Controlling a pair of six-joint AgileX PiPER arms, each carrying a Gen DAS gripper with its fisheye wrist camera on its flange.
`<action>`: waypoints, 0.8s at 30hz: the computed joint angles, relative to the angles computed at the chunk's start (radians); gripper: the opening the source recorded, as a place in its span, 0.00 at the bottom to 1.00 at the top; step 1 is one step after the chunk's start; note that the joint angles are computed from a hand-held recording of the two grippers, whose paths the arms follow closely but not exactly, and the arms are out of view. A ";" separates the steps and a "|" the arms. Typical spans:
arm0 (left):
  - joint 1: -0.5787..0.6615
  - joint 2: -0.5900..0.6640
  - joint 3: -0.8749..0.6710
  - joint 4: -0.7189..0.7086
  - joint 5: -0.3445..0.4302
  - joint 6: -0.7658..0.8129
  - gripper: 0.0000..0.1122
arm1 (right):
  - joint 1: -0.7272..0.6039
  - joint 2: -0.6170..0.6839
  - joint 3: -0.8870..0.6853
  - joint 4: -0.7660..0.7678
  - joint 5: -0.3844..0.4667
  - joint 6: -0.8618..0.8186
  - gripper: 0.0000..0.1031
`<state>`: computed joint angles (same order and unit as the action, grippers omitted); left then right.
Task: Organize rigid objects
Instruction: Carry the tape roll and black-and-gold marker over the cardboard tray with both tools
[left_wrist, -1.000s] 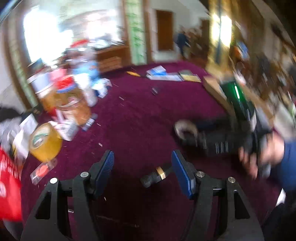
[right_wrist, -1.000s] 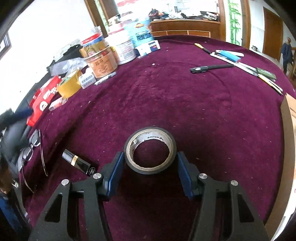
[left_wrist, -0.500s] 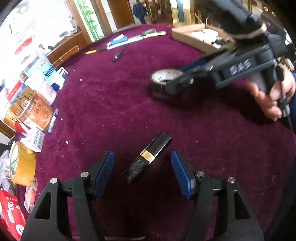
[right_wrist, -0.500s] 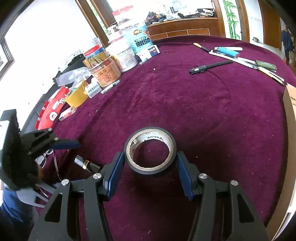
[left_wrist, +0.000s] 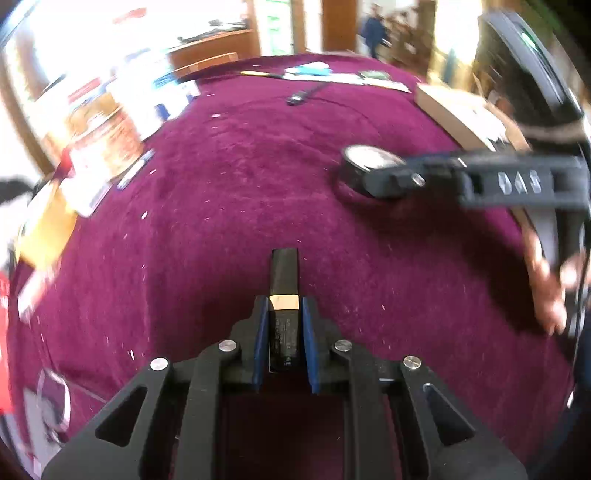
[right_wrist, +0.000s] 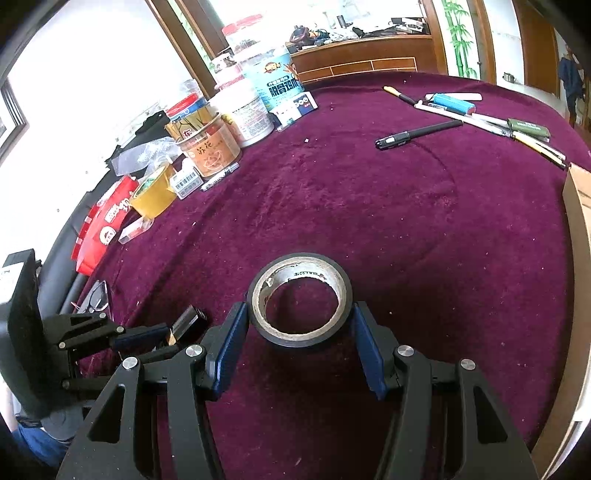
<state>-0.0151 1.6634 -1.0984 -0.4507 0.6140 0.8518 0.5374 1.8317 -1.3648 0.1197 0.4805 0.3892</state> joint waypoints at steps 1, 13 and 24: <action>0.007 0.002 -0.002 -0.020 -0.004 -0.013 0.13 | 0.002 -0.002 0.000 -0.010 0.000 0.008 0.50; -0.019 -0.121 0.112 -0.234 -0.183 0.013 0.13 | 0.040 -0.059 0.006 -0.212 0.000 0.190 0.50; -0.133 -0.241 0.237 -0.043 -0.446 -0.205 0.14 | 0.168 -0.221 0.106 -0.562 0.073 0.530 0.50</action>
